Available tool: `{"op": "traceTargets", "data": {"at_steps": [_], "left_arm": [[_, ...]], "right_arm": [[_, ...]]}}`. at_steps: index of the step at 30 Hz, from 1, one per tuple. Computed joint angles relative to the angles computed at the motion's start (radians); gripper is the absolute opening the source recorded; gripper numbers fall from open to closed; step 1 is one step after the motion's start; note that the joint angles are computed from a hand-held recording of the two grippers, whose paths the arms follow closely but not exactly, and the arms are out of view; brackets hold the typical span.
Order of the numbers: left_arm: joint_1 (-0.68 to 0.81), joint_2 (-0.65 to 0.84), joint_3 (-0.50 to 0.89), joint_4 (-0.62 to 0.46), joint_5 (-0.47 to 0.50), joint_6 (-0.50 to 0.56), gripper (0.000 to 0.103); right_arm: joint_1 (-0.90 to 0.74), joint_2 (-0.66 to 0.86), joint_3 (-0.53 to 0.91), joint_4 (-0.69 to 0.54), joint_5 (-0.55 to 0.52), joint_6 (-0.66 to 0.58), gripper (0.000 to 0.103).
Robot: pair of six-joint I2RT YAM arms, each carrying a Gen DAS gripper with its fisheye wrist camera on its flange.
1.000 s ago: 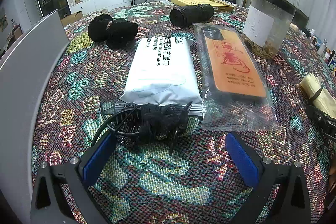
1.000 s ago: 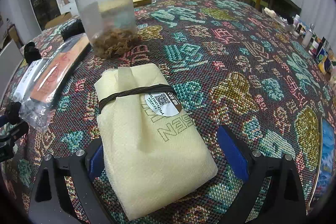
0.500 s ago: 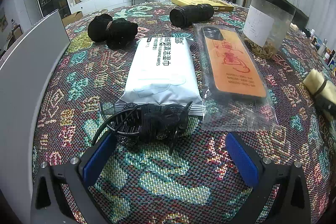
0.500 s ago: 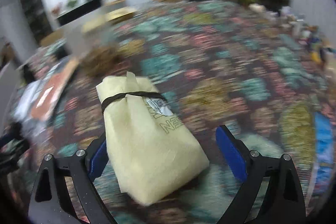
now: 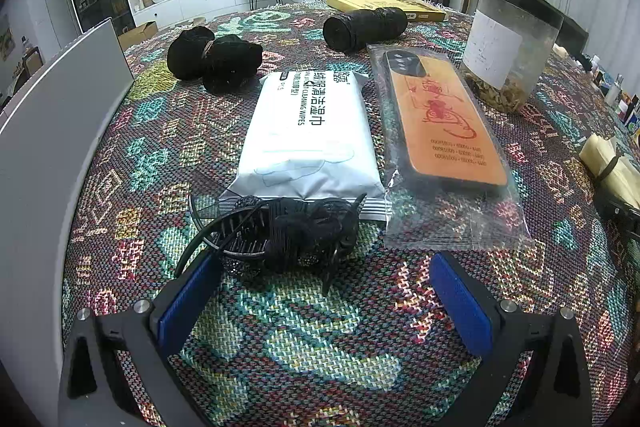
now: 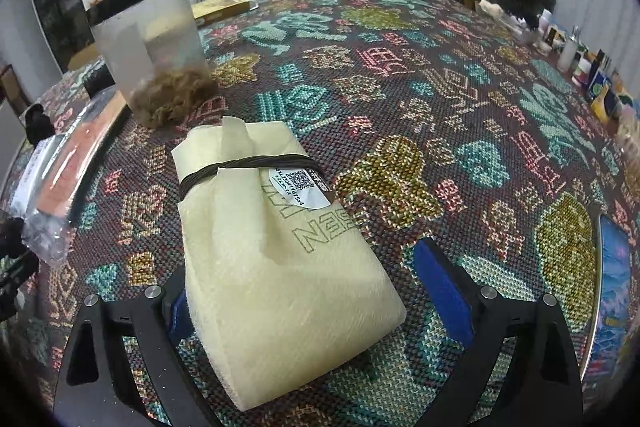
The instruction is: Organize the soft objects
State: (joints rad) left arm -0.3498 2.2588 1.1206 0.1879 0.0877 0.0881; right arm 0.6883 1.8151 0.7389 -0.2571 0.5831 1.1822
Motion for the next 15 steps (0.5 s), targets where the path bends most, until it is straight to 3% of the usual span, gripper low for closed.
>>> {"op": "traceTargets", "data": {"at_steps": [15], "left_arm": [[-0.001,0.000,0.000,0.001,-0.002,-0.001,0.103]], "right_arm": [[-0.102,0.098,0.117,-0.011,0.007,-0.055,0.101]]}}
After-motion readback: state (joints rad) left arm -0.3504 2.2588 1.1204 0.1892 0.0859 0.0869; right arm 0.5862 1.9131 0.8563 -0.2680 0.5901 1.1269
